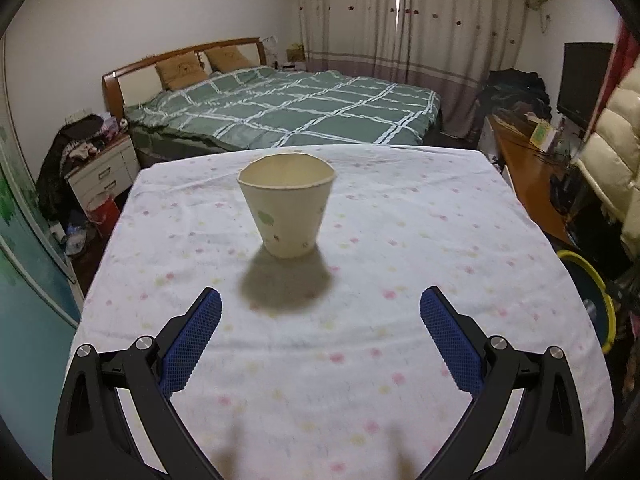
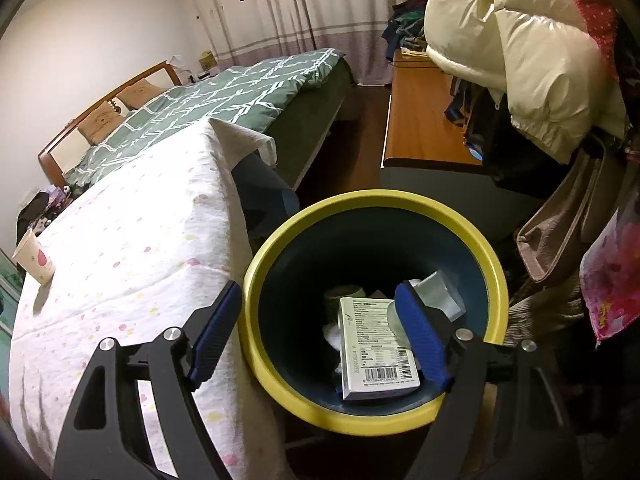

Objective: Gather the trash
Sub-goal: 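Grasp the paper cup by its rim with the left gripper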

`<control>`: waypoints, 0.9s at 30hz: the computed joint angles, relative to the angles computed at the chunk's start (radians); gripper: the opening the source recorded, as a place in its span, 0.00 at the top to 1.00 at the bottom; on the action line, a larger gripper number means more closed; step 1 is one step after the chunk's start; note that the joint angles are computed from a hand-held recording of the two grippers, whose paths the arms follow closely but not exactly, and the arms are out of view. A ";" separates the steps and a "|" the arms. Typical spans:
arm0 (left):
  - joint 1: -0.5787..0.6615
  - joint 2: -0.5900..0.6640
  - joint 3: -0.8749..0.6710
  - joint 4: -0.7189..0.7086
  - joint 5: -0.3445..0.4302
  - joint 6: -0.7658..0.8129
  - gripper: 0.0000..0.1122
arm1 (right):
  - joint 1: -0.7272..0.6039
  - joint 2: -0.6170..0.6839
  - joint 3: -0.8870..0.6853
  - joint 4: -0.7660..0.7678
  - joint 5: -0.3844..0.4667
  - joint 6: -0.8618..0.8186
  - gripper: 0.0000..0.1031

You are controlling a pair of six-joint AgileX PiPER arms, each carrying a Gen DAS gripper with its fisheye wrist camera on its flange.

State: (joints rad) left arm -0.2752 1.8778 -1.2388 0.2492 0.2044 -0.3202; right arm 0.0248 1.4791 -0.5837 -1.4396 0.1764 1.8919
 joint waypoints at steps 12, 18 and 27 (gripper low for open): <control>0.057 0.380 -0.567 -0.161 0.240 0.105 0.13 | 0.017 0.035 -0.016 -0.090 -0.023 0.097 0.28; 0.065 0.488 -0.744 -0.136 0.308 0.093 0.13 | 0.017 0.072 -0.032 -0.115 -0.042 0.116 0.28; 0.064 0.587 -0.919 -0.114 0.376 0.098 0.26 | 0.008 0.069 -0.027 -0.157 -0.054 0.158 0.28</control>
